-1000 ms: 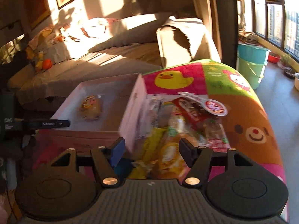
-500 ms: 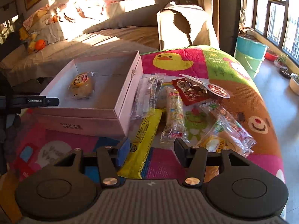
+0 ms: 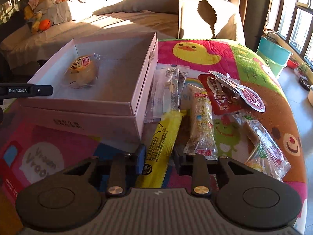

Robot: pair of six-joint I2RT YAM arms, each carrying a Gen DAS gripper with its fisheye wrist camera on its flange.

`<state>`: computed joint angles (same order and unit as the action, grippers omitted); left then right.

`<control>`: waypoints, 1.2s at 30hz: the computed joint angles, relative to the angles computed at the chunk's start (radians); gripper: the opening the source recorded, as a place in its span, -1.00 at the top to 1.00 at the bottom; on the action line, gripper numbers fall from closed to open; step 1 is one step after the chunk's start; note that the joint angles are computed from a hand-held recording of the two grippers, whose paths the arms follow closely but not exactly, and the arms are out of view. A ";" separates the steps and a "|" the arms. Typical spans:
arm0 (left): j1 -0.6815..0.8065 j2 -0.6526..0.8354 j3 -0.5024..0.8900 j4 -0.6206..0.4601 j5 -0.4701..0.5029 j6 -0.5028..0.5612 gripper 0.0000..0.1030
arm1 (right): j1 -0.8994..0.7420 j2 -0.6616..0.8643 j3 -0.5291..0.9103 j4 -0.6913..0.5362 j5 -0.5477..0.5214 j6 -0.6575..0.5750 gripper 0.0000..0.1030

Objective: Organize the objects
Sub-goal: 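Reach the right tool to the yellow snack stick and grasp it, then place the yellow snack stick in the box beside the bun, release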

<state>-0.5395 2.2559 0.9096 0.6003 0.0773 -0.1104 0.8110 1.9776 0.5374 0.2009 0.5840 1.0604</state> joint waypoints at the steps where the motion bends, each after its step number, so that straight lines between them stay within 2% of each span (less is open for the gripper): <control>1: -0.002 0.001 0.005 -0.002 -0.001 0.000 0.69 | 0.018 -0.021 -0.010 -0.020 -0.007 0.023 0.59; 11: -0.010 0.032 0.038 0.017 0.012 0.009 0.70 | 0.317 -0.285 0.027 -0.491 0.087 0.377 0.59; 14: -0.002 0.034 0.035 0.022 0.025 0.007 0.69 | 0.365 -0.341 0.074 -0.597 0.113 0.410 0.59; 17: 0.000 0.033 0.033 0.025 0.028 0.006 0.69 | 0.371 -0.387 0.117 -0.633 0.149 0.362 0.59; 20: 0.001 0.033 0.028 0.032 0.032 0.001 0.69 | 0.342 -0.394 0.146 -0.588 0.177 0.262 0.59; 22: 0.001 0.032 0.026 0.033 0.032 0.001 0.69 | 0.289 -0.382 0.156 -0.512 0.180 0.169 0.59; 27: 0.001 0.032 0.024 0.034 0.031 0.003 0.69 | 0.121 -0.297 0.174 -0.230 0.139 -0.077 0.59; 29: 0.001 0.032 0.023 0.035 0.031 0.002 0.69 | 0.054 -0.232 0.212 -0.158 0.112 -0.143 0.59; 36: 0.001 0.032 0.019 0.040 0.032 0.001 0.69 | -0.099 -0.004 0.338 -0.011 0.031 -0.221 0.59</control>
<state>-0.5385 2.2878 0.9286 0.6401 0.1090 -0.1095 0.7117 1.9736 0.8757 0.1894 0.6149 0.8394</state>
